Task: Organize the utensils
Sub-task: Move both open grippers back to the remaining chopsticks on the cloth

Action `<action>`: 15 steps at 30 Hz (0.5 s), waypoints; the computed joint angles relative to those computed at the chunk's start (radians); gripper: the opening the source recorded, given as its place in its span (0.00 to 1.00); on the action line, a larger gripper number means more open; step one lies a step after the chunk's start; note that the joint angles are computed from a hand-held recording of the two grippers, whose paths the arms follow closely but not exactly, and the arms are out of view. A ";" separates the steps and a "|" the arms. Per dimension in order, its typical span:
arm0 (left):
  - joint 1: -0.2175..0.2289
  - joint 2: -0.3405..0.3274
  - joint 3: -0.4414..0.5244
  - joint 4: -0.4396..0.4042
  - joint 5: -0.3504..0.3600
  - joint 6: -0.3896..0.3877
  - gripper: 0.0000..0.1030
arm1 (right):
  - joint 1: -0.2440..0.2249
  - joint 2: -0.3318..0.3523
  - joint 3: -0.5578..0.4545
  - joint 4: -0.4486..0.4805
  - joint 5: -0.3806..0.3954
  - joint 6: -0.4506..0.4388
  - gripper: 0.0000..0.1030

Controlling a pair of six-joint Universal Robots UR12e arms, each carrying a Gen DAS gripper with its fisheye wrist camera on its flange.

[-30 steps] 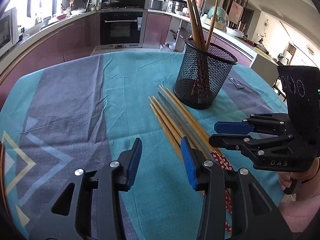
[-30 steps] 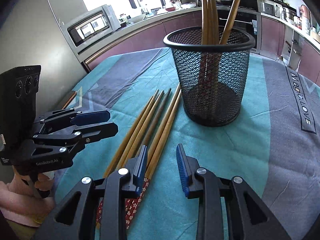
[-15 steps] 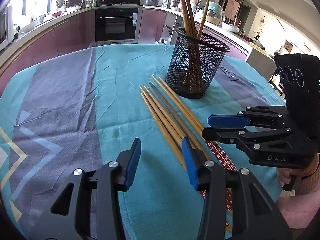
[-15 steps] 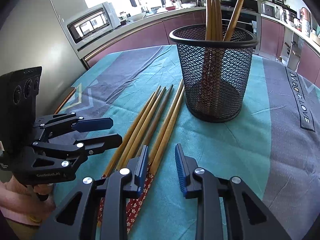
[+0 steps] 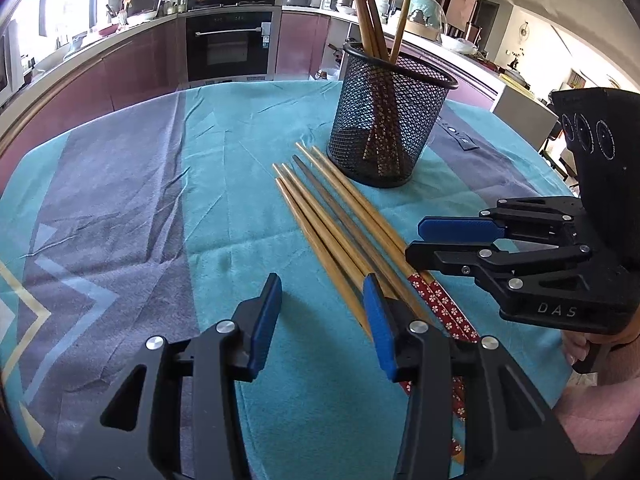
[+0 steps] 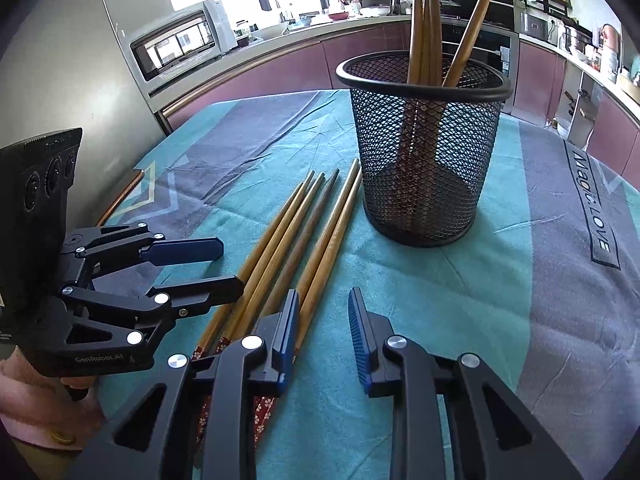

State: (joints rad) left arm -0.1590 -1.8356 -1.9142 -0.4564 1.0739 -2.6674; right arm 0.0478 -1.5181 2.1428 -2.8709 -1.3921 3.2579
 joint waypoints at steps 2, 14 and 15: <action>-0.002 -0.001 -0.001 0.006 0.008 0.005 0.39 | 0.000 -0.002 0.001 0.004 -0.007 -0.003 0.23; -0.007 -0.009 0.005 0.020 0.032 0.000 0.37 | 0.013 0.001 -0.008 0.026 -0.066 -0.028 0.19; -0.009 -0.012 0.008 0.023 0.039 -0.001 0.35 | 0.013 0.004 -0.011 0.023 -0.067 -0.025 0.19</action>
